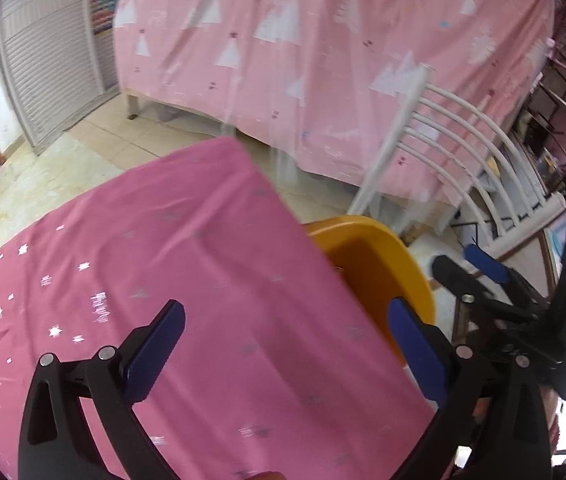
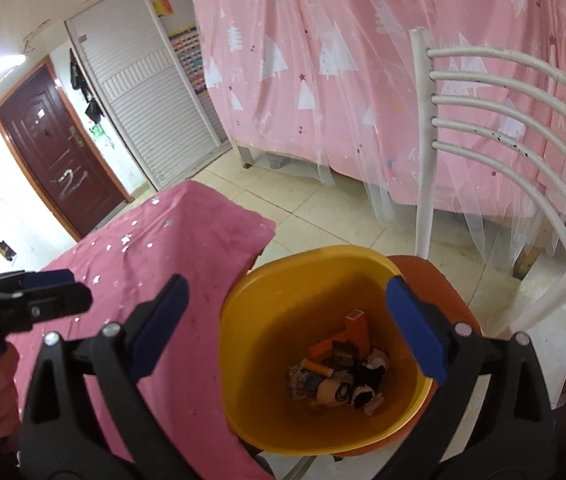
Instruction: Collect trash
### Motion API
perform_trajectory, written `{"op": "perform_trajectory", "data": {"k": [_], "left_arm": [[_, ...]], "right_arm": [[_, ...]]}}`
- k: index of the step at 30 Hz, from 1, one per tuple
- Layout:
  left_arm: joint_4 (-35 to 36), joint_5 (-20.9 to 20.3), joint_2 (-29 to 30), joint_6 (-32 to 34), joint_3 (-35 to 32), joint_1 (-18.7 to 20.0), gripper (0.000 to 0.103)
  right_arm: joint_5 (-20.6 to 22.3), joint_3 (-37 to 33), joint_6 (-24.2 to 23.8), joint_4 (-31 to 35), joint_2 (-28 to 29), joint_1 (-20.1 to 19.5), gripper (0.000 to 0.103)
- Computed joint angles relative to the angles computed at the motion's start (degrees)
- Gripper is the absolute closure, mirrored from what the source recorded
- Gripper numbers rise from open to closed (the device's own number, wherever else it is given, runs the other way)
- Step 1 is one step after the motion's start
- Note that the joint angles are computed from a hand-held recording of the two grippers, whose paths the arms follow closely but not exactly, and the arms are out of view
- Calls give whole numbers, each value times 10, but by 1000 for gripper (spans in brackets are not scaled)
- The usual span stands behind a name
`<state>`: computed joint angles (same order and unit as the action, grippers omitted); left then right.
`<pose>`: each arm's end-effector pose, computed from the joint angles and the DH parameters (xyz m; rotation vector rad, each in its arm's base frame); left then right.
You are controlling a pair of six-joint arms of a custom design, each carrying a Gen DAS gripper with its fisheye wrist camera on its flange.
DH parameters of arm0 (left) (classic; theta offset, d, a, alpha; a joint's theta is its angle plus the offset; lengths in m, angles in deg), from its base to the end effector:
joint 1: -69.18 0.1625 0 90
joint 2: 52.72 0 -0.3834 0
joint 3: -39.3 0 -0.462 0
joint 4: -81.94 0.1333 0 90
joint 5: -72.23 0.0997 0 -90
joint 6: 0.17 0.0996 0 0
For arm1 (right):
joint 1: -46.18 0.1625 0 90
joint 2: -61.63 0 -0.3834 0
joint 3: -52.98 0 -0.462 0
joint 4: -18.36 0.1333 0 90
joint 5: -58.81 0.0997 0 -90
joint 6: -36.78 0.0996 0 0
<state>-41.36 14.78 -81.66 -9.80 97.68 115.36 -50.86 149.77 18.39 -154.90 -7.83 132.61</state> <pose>-0.4488 -0.7376 0.0439 0.7489 2.5230 -0.4247 0.0573 -0.6834 0.3395 0.0900 -2.3950 1.1651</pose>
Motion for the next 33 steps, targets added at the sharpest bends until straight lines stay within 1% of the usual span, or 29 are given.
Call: {"op": "perform_trajectory", "data": {"k": [7, 14, 22, 25, 27, 33], "left_arm": [[-49, 29, -62, -17, 77, 18, 8], [-83, 63, -117, -36, 136, 34, 8], [-132, 121, -179, -47, 204, 43, 8], [-154, 152, -202, -47, 233, 42, 8], [-174, 177, -214, -44, 251, 40, 8], [-201, 211, -254, -44, 297, 42, 8]], "right_arm": [[-8, 2, -11, 1, 1, 16, 6], [-9, 1, -37, -4, 9, 46, 6], [11, -14, -77, 6, 40, 90, 6], [-1, -25, -97, 7, 62, 104, 6], [-3, -36, -101, 17, 76, 112, 6], [12, -42, -108, 26, 96, 127, 6]]}}
